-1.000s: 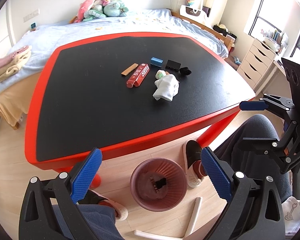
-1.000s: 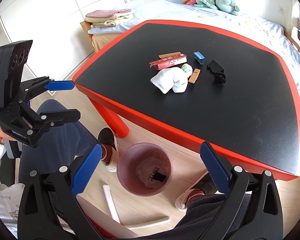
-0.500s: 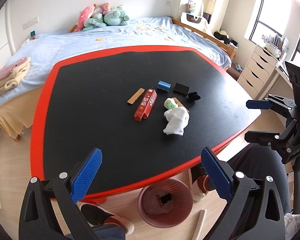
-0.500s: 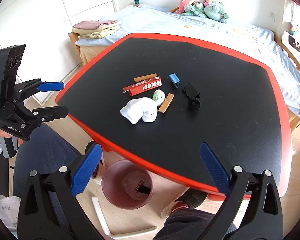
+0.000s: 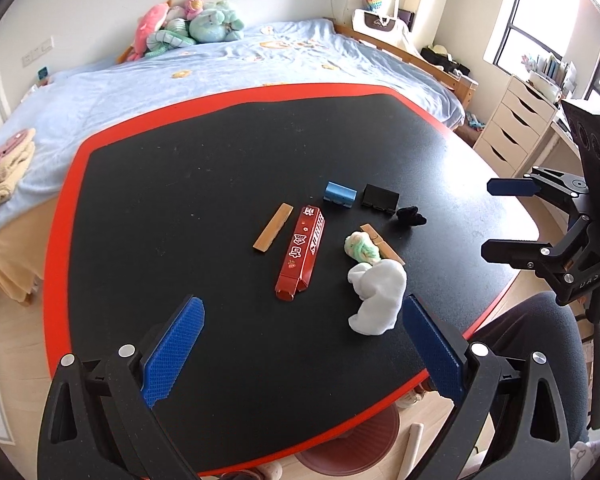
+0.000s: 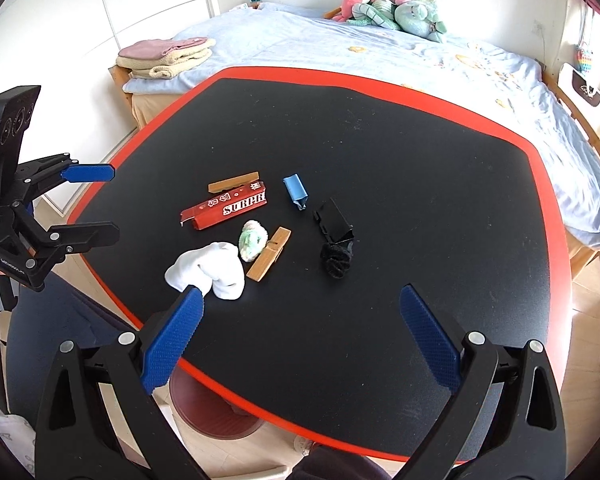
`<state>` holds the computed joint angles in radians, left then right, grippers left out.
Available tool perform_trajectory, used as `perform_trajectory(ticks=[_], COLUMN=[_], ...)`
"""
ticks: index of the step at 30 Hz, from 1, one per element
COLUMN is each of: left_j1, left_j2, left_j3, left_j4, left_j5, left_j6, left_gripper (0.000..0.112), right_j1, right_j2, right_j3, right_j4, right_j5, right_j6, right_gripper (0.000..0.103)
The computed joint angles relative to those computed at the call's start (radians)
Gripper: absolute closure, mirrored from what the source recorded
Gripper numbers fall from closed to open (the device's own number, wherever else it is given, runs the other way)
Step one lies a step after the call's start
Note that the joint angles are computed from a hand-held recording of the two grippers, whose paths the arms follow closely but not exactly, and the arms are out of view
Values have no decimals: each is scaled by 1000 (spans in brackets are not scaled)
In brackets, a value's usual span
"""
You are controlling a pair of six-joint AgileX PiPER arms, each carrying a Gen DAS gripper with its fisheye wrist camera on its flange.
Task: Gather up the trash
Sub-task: 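Grasp the red SUBBR box with the left tool while the right tool grasps the black clip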
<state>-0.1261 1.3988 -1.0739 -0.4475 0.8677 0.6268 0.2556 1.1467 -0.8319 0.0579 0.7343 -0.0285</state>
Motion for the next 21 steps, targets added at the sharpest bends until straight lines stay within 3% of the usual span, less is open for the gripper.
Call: perform_trajectory(ticks=[11, 16, 21], left_j1=[-17, -23, -25], left_j2=[203, 254, 284], left_j3=[-96, -116, -128], left_j4=[4, 7, 0], left_j5=[-15, -22, -13], left_j6=[4, 8, 19], left_gripper=[17, 18, 31], right_j1=[-101, -115, -127], right_j2=[192, 254, 291], right_j3=[-34, -52, -65], right_j4=[104, 118, 144], right_j5=[-86, -107, -119], right_j6=[-154, -186, -227], right_gripper=[6, 20, 34])
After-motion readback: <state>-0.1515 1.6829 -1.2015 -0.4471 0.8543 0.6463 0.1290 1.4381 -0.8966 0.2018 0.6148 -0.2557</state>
